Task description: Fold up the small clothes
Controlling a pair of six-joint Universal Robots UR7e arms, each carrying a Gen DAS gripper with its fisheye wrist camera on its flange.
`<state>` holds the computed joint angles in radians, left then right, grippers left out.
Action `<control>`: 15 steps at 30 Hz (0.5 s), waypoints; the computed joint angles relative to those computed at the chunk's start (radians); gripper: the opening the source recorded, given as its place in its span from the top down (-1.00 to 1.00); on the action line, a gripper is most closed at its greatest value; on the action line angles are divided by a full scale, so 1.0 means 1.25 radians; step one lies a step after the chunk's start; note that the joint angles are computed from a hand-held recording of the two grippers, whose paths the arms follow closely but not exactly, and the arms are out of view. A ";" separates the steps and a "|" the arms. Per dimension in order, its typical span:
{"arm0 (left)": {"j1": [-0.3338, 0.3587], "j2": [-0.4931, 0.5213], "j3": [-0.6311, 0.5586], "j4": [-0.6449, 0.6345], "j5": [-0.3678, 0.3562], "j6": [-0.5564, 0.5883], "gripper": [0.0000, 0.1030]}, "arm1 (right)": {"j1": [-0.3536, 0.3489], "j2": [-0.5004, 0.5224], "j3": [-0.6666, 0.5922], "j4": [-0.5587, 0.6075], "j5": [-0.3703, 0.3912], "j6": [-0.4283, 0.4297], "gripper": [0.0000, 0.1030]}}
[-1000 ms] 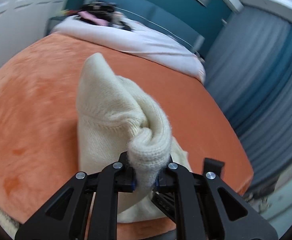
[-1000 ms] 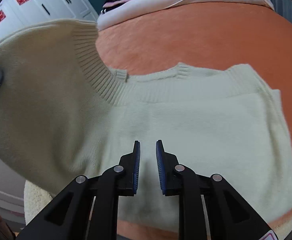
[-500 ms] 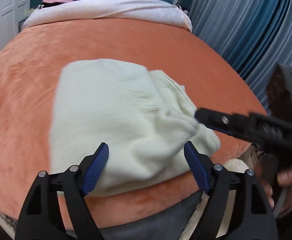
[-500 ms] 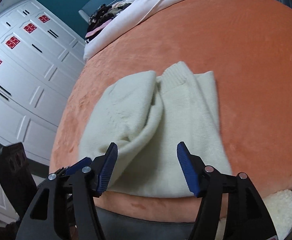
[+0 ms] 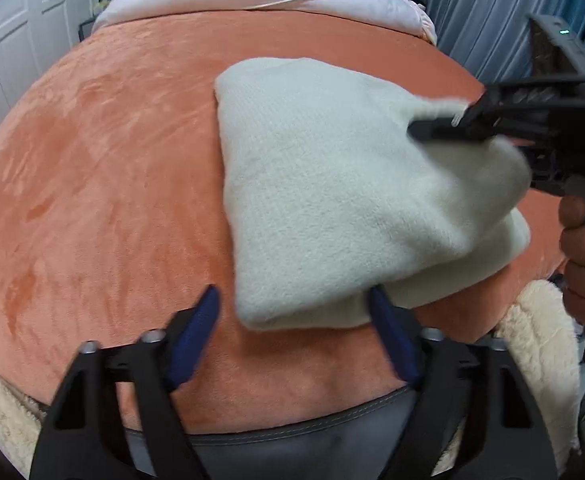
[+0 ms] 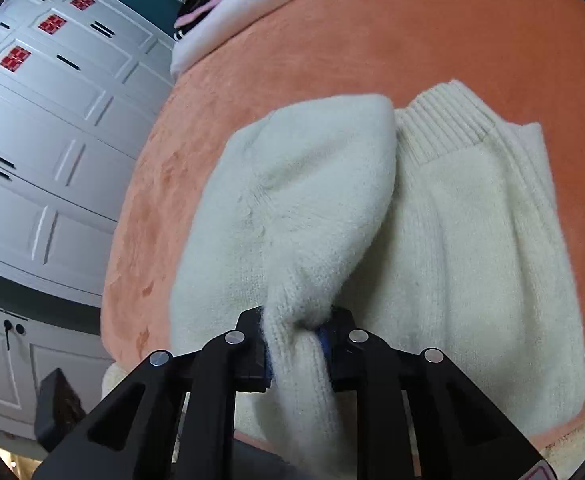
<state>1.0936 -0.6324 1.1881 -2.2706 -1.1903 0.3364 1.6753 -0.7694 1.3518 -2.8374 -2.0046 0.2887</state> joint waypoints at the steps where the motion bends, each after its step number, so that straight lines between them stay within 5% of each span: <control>1: 0.000 0.004 -0.013 0.019 -0.004 -0.010 0.19 | 0.010 -0.014 0.020 -0.065 0.016 -0.033 0.72; 6: -0.003 -0.002 -0.026 0.058 -0.065 -0.037 0.36 | 0.070 -0.068 0.079 -0.230 -0.059 -0.167 0.72; 8: -0.004 0.013 -0.038 0.079 -0.056 -0.037 0.45 | 0.058 -0.090 0.123 -0.236 -0.124 -0.149 0.72; 10: -0.002 0.024 -0.040 0.103 -0.047 -0.060 0.45 | 0.018 -0.098 0.152 -0.146 -0.197 -0.072 0.71; 12: -0.003 0.031 -0.033 0.113 -0.027 -0.072 0.45 | -0.041 -0.104 0.209 -0.132 -0.153 -0.003 0.73; 15: -0.008 0.027 -0.006 0.077 -0.003 -0.053 0.44 | -0.053 -0.110 0.255 -0.235 -0.107 0.000 0.71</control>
